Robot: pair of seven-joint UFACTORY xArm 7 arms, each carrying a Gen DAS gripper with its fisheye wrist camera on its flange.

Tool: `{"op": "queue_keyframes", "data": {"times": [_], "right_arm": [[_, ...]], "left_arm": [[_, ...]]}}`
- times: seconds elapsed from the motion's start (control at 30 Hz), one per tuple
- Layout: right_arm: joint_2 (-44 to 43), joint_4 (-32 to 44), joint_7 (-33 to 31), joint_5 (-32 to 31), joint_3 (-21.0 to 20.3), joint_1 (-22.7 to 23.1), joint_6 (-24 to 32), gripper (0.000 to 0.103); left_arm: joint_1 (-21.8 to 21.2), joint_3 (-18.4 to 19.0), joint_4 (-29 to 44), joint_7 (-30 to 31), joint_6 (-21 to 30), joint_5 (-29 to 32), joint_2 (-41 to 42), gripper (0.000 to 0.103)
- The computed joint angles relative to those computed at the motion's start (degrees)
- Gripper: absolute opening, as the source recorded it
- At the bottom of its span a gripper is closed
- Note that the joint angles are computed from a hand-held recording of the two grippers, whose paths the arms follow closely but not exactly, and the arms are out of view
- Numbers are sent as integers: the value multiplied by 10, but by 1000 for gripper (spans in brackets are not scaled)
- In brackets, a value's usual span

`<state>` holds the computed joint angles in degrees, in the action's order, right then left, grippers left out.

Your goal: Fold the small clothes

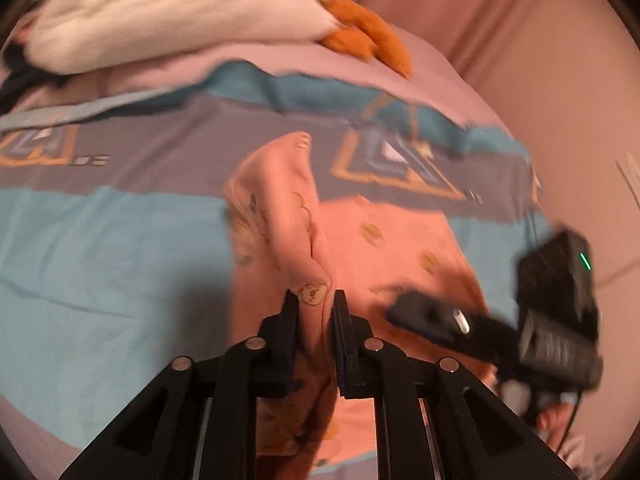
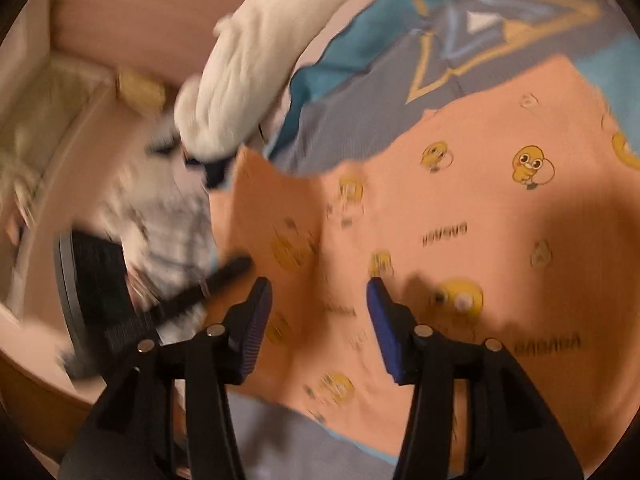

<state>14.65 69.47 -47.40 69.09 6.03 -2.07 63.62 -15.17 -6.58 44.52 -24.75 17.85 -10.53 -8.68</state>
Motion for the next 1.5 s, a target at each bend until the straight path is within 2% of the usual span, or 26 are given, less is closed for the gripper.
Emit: {"op": "queue_keyframes", "data": {"times": [0.03, 0.1, 0.2, 0.27, 0.3, 0.33, 0.43, 0.53, 0.7, 0.73, 0.77, 0.83, 0.97, 1.1, 1.3, 1.5], "right_arm": [[17, 13, 21, 12, 1, -2, 9, 65], [48, 36, 65, 19, 4, -3, 13, 69], [61, 46, 94, -4, 12, 5, -18, 68], [63, 49, 101, -15, 16, 2, -23, 69], [63, 52, 101, -21, 18, 2, -24, 69], [65, 58, 103, -28, 20, 3, -26, 68], [66, 69, 107, -60, 24, 10, -40, 68], [69, 77, 104, -90, 30, 24, -68, 65], [69, 75, 87, -122, 41, 41, -102, 41], [70, 73, 82, -130, 42, 47, -120, 26], [74, 73, 87, -140, 42, 54, -139, 17], [74, 68, 78, -126, 48, 44, -147, 10], [40, 49, 29, -107, 52, 34, -155, 8], [8, 56, 7, -113, 35, 29, -147, 8], [-1, 89, 30, -164, 2, 18, -162, 8], [30, 107, 70, -212, -7, -7, -175, 9]], "left_arm": [[-17, 8, 6, 33, 1, -39, 11, 12], [-42, 17, 18, 106, 3, -127, 33, 12], [-43, 4, 15, 134, 1, -156, 40, 12], [-49, 4, -5, 164, -3, -198, 23, 12], [-61, 16, -25, 188, -10, -230, 5, 12], [-56, 10, -36, 190, -14, -238, -6, 12], [-53, 16, -89, 172, -25, -231, -58, 12], [-41, 21, -132, 132, -27, -197, -102, 12], [-45, 47, -177, 100, -26, -176, -146, 12], [-49, 51, -182, 96, -28, -176, -151, 12], [-54, 56, -185, 93, -30, -176, -154, 12], [-58, 61, -191, 87, -34, -172, -157, 12], [-63, 73, -196, 83, -31, -164, -167, 12], [-78, 79, -191, 86, -36, -169, -162, 12], [-108, 86, -164, 108, -43, -192, -129, 12], [-115, 68, -103, 138, -45, -214, -62, 12]]}}
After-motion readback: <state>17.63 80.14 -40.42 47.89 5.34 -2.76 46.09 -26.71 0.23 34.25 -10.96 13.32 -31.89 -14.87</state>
